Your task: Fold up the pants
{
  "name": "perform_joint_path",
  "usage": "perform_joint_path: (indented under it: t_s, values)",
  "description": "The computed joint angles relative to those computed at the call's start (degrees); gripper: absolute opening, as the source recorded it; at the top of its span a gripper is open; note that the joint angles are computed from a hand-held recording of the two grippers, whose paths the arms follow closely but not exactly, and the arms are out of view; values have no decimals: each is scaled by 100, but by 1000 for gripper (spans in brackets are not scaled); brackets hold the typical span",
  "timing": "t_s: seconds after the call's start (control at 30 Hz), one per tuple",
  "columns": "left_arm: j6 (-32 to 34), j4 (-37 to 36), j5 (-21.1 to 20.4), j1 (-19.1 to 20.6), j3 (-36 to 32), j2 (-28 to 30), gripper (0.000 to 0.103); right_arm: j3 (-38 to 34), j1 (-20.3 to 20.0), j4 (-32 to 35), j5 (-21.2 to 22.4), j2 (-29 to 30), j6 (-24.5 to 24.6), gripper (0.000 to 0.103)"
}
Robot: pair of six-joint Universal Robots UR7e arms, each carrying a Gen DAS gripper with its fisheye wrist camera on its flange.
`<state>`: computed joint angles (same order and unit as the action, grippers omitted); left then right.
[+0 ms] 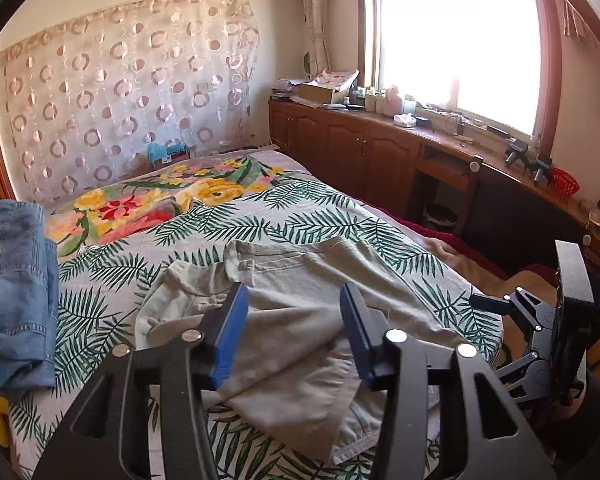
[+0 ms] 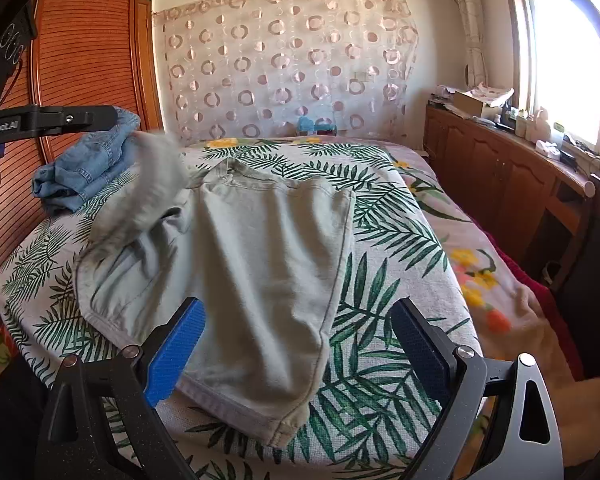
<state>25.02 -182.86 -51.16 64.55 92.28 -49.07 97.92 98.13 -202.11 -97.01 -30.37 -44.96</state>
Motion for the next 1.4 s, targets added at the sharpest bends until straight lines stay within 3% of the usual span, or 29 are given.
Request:
perform_joint_path:
  t_s: [0.03, 0.07, 0.13, 0.37, 0.47, 0.93, 1.27, 1.33, 1.4]
  values:
    - [3, -29, 13, 13, 31, -15, 57, -3, 4, -2, 4, 4, -7, 95]
    - [-9, -29, 8, 33, 64, -37, 71, -19, 14, -5, -3, 21, -20, 95]
    - [-104, 21, -108, 104, 145, -107, 85, -90, 35, 55, -19, 53, -10, 95]
    - [-311, -36, -3, 297, 403, -200, 85, -224, 68, 143, 7, 118, -132, 95]
    - [-403, -25, -20, 374, 512, -244, 85, -316, 80, 355, 95, 113, -94, 90]
    - [-665, 24, -4, 561, 709, -134, 85, -1211, 172, 1599, 72, 313, -6, 44]
    - [-803, 38, 23, 626, 771, -102, 85, -1623, 200, 2356, -39, 399, 235, 32]
    - [-835, 29, -6, 654, 778, -94, 85, -1691, 197, 2602, 12, 391, 313, 16]
    - [-874, -11, -49, 669, 800, -102, 85, -1715, 242, 2570, 40, 430, 290, 12]
